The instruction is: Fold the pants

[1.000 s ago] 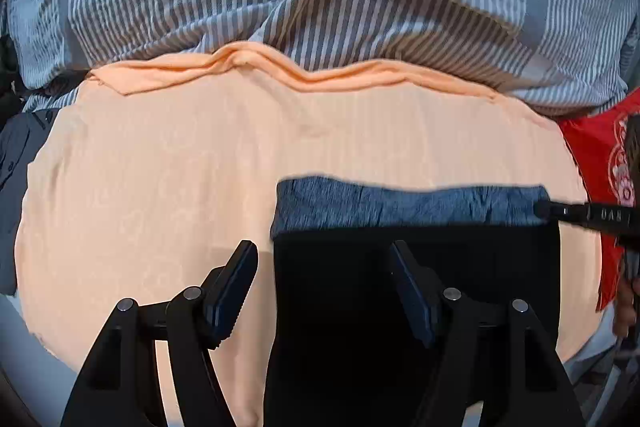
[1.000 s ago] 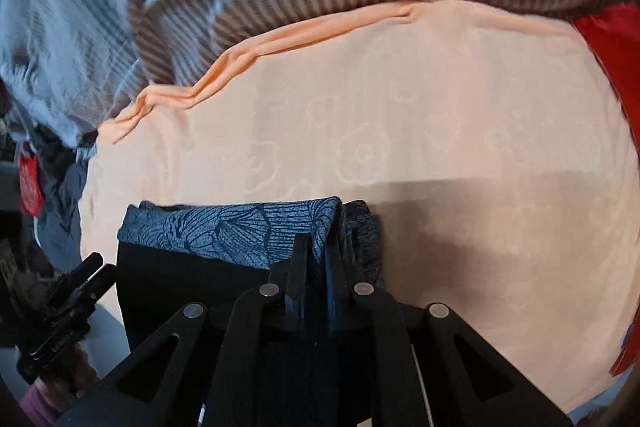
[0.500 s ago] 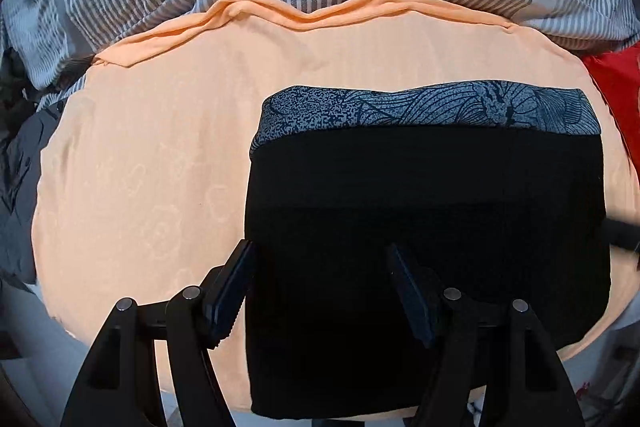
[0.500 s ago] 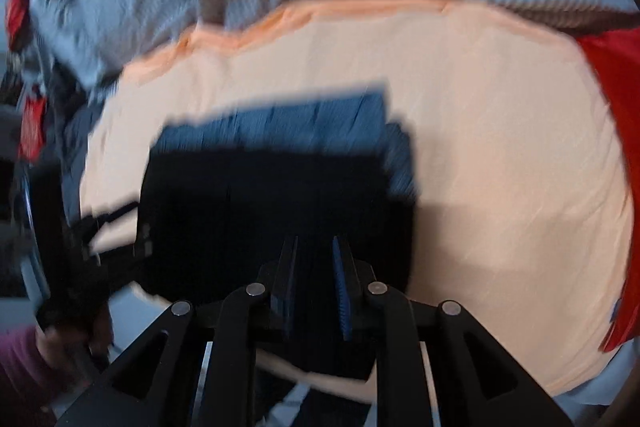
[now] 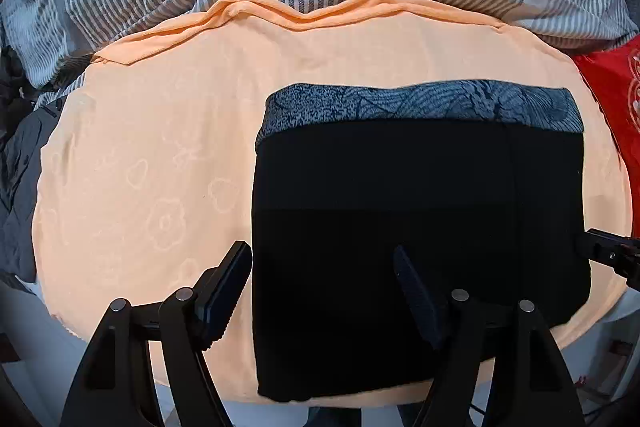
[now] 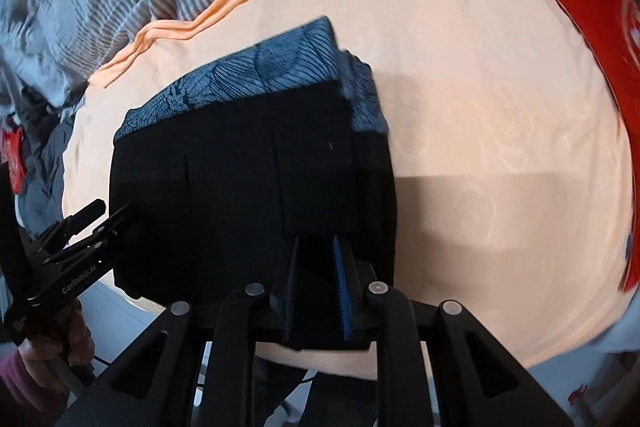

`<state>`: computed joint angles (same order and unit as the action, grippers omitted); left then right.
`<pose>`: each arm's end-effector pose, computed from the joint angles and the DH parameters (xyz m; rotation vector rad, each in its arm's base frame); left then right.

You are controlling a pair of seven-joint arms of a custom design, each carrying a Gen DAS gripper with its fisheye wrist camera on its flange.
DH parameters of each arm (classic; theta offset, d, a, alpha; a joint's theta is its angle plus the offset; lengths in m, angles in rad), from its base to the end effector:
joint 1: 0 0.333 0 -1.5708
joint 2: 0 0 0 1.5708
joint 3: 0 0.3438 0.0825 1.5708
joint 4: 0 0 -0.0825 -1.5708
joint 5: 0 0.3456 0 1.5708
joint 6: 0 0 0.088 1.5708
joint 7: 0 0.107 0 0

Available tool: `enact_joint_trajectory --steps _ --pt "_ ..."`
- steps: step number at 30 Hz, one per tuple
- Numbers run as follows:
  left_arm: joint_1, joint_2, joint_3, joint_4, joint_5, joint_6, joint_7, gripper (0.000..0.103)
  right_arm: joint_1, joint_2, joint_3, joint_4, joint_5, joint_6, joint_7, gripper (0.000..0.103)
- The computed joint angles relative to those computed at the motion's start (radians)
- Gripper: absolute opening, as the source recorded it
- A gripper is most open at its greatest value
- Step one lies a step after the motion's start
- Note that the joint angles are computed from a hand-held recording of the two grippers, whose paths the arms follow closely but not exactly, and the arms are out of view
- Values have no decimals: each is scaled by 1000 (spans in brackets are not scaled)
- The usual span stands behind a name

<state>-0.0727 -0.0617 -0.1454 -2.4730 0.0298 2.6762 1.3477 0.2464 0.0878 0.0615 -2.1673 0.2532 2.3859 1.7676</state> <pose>0.4548 -0.1022 0.3983 -2.0729 2.1164 -0.3119 0.5080 0.1634 0.4194 -2.0053 2.1357 0.1446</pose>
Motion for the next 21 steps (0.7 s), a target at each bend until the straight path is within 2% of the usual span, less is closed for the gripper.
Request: enact_joint_trajectory --steps 4,5,10,13,16,21 --pt "-6 -30 3 -17 -33 -23 33 75 19 -42 9 -29 -26 -11 62 47" --pt "-7 -37 3 -22 -39 -29 43 75 24 -52 12 -37 -29 -15 78 49" --pt "-17 -67 3 -47 -61 -60 87 75 47 -91 24 -76 -41 -33 134 52" --pt "-20 -79 5 -61 -78 -80 107 75 55 -84 26 -78 -90 -60 175 53" --pt "-23 -94 9 -76 -98 -97 130 75 59 -61 24 -79 -119 -95 202 62" --pt "-28 -124 14 -95 -126 -112 166 75 65 -64 25 -91 -167 -111 248 62"
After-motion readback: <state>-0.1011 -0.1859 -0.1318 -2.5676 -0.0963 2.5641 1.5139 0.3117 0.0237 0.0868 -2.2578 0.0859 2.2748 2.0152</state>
